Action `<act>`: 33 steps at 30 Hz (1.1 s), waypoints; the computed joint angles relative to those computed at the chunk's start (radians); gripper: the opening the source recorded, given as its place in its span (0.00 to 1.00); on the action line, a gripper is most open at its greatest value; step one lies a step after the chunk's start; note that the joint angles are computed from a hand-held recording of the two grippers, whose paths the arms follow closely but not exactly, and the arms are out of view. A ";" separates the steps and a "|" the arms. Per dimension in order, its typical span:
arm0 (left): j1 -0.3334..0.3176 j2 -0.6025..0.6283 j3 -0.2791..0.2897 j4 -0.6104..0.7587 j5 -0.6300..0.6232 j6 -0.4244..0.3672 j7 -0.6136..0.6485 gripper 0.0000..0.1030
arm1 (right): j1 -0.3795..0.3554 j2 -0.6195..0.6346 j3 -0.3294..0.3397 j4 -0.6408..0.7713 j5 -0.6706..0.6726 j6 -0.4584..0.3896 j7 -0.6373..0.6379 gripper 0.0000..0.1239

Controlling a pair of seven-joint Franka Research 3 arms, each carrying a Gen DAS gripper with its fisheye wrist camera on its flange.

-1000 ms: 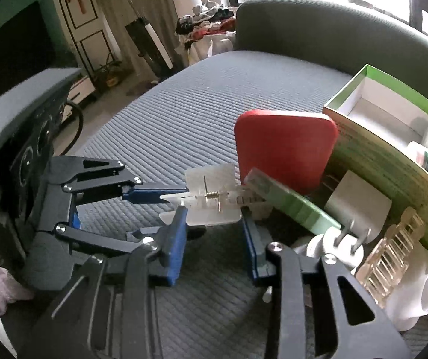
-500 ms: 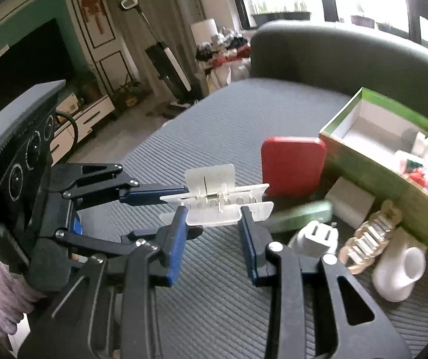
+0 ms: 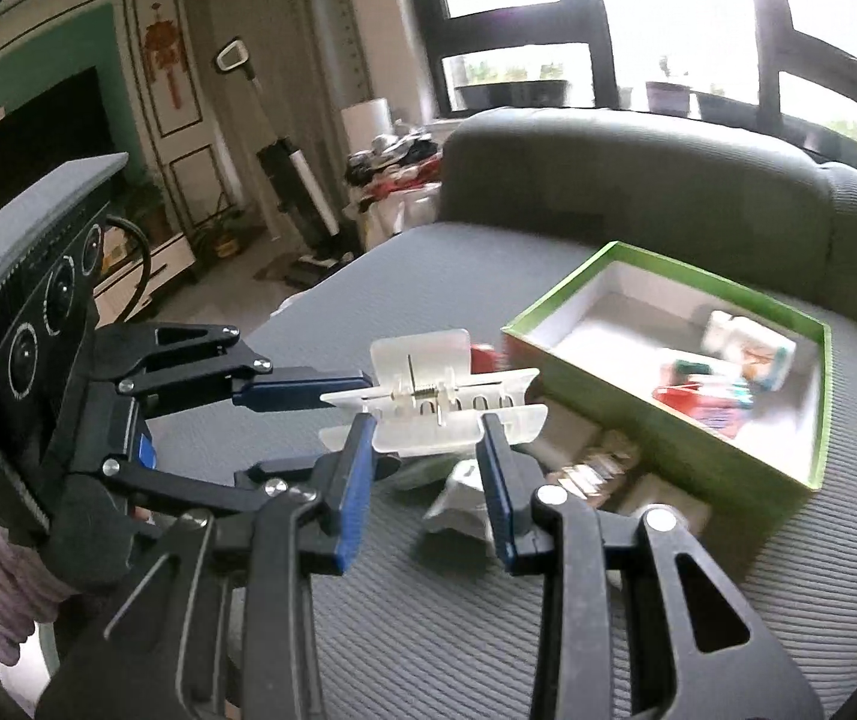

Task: Organize rigid objects
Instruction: 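Carry the clear hair clip over the green box and lower it inside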

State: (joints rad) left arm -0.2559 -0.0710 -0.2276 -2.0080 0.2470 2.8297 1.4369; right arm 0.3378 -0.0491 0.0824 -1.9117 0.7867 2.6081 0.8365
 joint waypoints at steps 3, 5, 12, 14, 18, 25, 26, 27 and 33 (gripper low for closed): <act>-0.008 0.061 -0.007 0.074 -0.011 -0.010 0.020 0.32 | -0.015 0.008 -0.012 0.011 -0.011 0.009 0.005 0.27; -0.011 0.097 -0.013 0.116 -0.012 -0.013 0.028 0.32 | -0.028 0.015 -0.021 0.017 -0.006 0.010 -0.001 0.27; -0.013 0.237 -0.030 0.279 -0.053 -0.038 0.089 0.32 | -0.068 0.069 -0.030 0.073 -0.030 0.008 0.017 0.27; -0.007 0.275 -0.038 0.325 -0.076 -0.049 0.114 0.32 | -0.082 0.097 -0.030 0.104 -0.030 -0.005 0.023 0.27; -0.006 0.342 -0.043 0.408 -0.094 -0.074 0.135 0.32 | -0.106 0.148 -0.024 0.161 -0.039 -0.021 0.032 0.27; -0.010 0.445 -0.035 0.546 -0.092 -0.140 0.147 0.32 | -0.135 0.258 -0.009 0.286 -0.094 -0.050 0.074 0.27; -0.010 0.458 -0.034 0.563 -0.092 -0.148 0.149 0.32 | -0.139 0.269 -0.006 0.300 -0.101 -0.055 0.078 0.27; -0.008 0.476 -0.034 0.587 -0.095 -0.158 0.153 0.32 | -0.142 0.287 -0.004 0.322 -0.109 -0.060 0.083 0.27; -0.018 0.583 -0.027 0.735 -0.099 -0.236 0.171 0.32 | -0.160 0.382 0.007 0.429 -0.151 -0.087 0.127 0.27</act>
State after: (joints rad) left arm -0.2735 0.5123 -0.2542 -1.2734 0.1476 2.5936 1.6076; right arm 0.1775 0.3326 0.0894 -1.4827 0.6355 2.5215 0.9634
